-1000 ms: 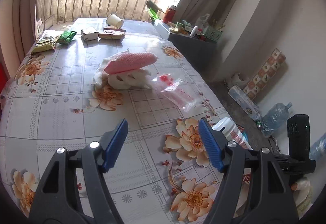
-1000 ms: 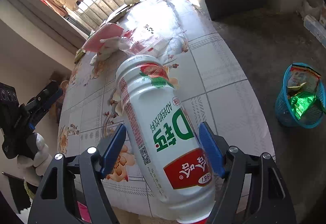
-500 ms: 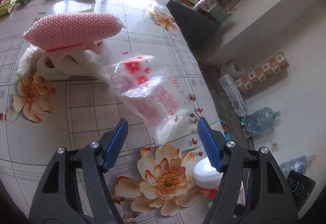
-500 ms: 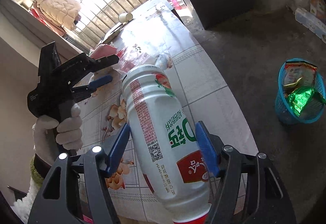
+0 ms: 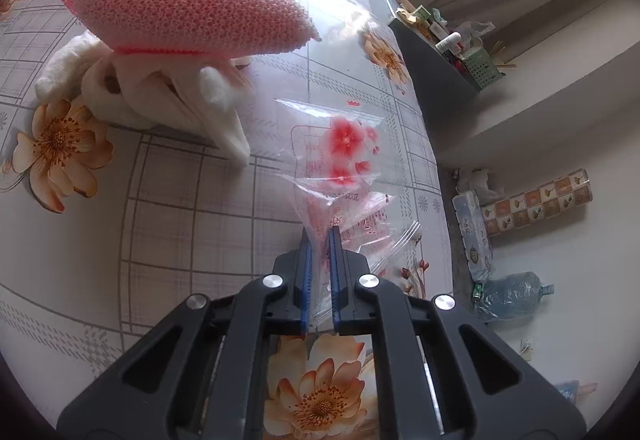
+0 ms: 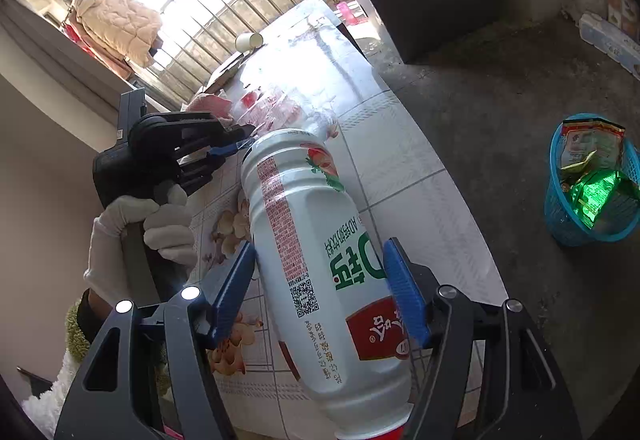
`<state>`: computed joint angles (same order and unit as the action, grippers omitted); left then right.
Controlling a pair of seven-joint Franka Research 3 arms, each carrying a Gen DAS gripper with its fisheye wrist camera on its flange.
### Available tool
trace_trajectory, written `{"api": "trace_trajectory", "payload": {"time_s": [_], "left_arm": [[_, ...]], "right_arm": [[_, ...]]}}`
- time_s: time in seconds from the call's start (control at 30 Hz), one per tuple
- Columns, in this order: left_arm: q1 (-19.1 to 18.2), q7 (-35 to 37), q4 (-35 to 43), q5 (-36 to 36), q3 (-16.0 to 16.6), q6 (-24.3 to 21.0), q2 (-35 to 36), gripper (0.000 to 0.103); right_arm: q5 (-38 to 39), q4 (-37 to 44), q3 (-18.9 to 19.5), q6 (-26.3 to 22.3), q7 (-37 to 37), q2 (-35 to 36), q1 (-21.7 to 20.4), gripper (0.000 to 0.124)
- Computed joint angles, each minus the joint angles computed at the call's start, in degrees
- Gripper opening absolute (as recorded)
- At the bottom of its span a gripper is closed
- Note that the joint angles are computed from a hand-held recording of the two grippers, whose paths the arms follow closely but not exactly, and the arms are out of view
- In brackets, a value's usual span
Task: Collect trash
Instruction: 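Grasp the clear red-printed plastic bag with the left tool, then carry the plastic bag with the left tool while the right tool carries the bottle, drop both in basket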
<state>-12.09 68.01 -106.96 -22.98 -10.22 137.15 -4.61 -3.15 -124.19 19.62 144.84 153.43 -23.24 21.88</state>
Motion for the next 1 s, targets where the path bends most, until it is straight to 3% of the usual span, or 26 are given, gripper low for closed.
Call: {"api": "trace_trajectory", "payload": {"time_s": [0.23, 0.43, 0.6, 0.8, 1.0], "left_arm": [[-1.0, 6.8, -9.3, 3.1, 2.2, -3.5, -12.1, 0.004], [-4.0, 14.6, -18.8, 3.4, 5.8, -9.9, -24.9, 0.004], [-5.8, 16.2, -24.3, 4.0, 6.7, -12.5, -32.6, 0.004], [-7.6, 14.5, -28.7, 4.2, 7.2, -11.8, -38.6, 0.003], [-9.6, 14.6, -26.9, 3.3, 7.9, -9.7, -37.6, 0.002]], "right_arm": [[-0.6, 0.6, 0.2, -3.2, -0.3, -1.0, 0.3, 0.063], [2.5, 4.6, -1.9, -9.5, -7.8, 1.6, 2.9, 0.065], [7.3, 5.5, -3.9, -11.7, -13.3, 2.9, 4.6, 0.066], [13.7, -0.2, -4.7, -5.7, -13.3, -0.7, 4.8, 0.062], [18.1, -5.9, -3.8, 1.7, -10.7, -5.2, 4.8, 0.061]]}}
